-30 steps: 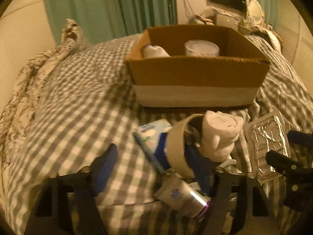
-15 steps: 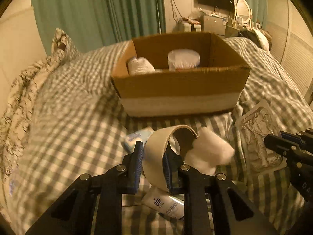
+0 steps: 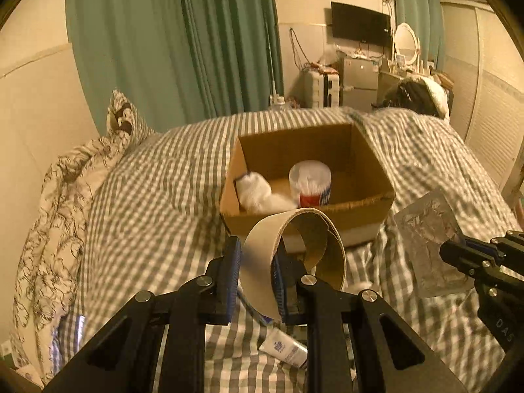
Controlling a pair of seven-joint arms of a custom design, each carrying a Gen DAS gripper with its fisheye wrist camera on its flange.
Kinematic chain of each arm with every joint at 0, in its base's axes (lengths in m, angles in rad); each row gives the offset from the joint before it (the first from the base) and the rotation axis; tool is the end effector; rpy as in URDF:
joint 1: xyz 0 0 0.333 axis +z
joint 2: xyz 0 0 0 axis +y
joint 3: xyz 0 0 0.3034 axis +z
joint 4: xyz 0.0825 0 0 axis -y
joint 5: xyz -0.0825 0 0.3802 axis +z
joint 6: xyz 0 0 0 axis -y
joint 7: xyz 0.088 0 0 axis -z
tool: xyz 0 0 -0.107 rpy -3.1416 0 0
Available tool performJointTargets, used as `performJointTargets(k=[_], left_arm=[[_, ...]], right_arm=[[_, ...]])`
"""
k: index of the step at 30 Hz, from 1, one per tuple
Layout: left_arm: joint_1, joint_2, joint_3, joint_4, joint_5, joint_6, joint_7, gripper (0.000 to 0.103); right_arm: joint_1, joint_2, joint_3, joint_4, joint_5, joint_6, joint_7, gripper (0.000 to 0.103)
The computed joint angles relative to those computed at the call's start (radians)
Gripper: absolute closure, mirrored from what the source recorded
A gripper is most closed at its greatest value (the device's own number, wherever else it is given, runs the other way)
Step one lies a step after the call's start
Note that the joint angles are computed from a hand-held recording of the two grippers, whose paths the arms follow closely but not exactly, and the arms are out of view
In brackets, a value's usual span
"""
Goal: Organize objects
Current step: 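Grasp the beige tape roll with the left tool while the right tool grasps the foil pack, then lower the tape roll and foil pack into the box and open both tools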
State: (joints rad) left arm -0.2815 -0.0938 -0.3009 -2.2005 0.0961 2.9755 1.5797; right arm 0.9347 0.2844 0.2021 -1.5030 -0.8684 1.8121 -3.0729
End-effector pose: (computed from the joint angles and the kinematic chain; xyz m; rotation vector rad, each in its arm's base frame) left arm 0.4632 -0.3182 0.5148 -1.0614 2.2532 -0.9547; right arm 0.3446 0.5552 0.5235 -1.5003 2.0489 -0.8478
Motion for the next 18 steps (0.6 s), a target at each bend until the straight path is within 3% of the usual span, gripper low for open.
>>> performJointTargets(k=[8,13,18], left_arm=[[0.000,0.073,-0.002,0.208,0.078,-0.056,-0.043,0.084],[-0.059,0.215,0.038,0.435,0.174,-0.138,-0.111,0.084],[-0.135,0.387,0.088,0.673,0.174,-0.229,-0.119,0.084]], right_arm=[[0.018,0.025,-0.034,0.181,-0.106,-0.110,-0.169,0.096],[-0.006,0.063,-0.078,0.303,-0.118,-0.101,-0.281,0.096],[-0.057,0.102,-0.119,0.370,-0.064,-0.043,-0.345,0.096]])
